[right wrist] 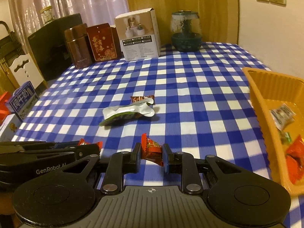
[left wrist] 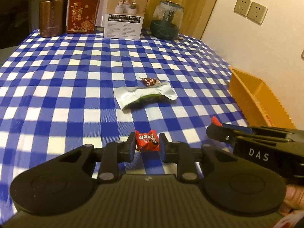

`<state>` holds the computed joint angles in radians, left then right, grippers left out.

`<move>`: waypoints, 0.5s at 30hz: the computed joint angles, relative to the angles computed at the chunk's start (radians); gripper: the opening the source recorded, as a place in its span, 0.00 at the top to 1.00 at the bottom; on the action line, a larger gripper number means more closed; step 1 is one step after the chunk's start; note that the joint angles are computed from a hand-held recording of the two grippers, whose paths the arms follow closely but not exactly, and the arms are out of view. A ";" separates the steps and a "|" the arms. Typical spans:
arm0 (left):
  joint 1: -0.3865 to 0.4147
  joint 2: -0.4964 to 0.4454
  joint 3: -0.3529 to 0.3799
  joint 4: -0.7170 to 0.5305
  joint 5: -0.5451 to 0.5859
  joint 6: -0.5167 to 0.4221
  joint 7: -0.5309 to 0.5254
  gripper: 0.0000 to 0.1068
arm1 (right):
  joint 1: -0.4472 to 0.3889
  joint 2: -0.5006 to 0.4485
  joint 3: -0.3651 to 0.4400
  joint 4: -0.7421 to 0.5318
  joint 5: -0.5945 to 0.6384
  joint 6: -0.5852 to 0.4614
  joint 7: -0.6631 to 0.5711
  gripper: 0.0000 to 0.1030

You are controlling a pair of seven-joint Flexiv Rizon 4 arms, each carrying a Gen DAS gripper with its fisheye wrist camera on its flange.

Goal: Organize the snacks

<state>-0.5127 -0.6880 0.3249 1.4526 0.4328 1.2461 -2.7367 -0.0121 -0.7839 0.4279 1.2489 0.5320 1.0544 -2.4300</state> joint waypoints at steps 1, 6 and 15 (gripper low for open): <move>-0.016 0.011 0.008 0.004 0.003 -0.014 -0.012 0.79 | -0.010 0.013 0.005 0.013 0.006 -0.002 -0.005 0.77; -0.069 0.065 0.018 0.007 0.053 -0.097 -0.080 0.79 | -0.053 0.081 0.020 0.073 0.055 -0.025 -0.032 0.77; -0.095 0.158 -0.051 0.018 0.183 -0.221 -0.208 0.79 | -0.108 0.192 0.006 0.155 0.178 -0.064 -0.116 0.77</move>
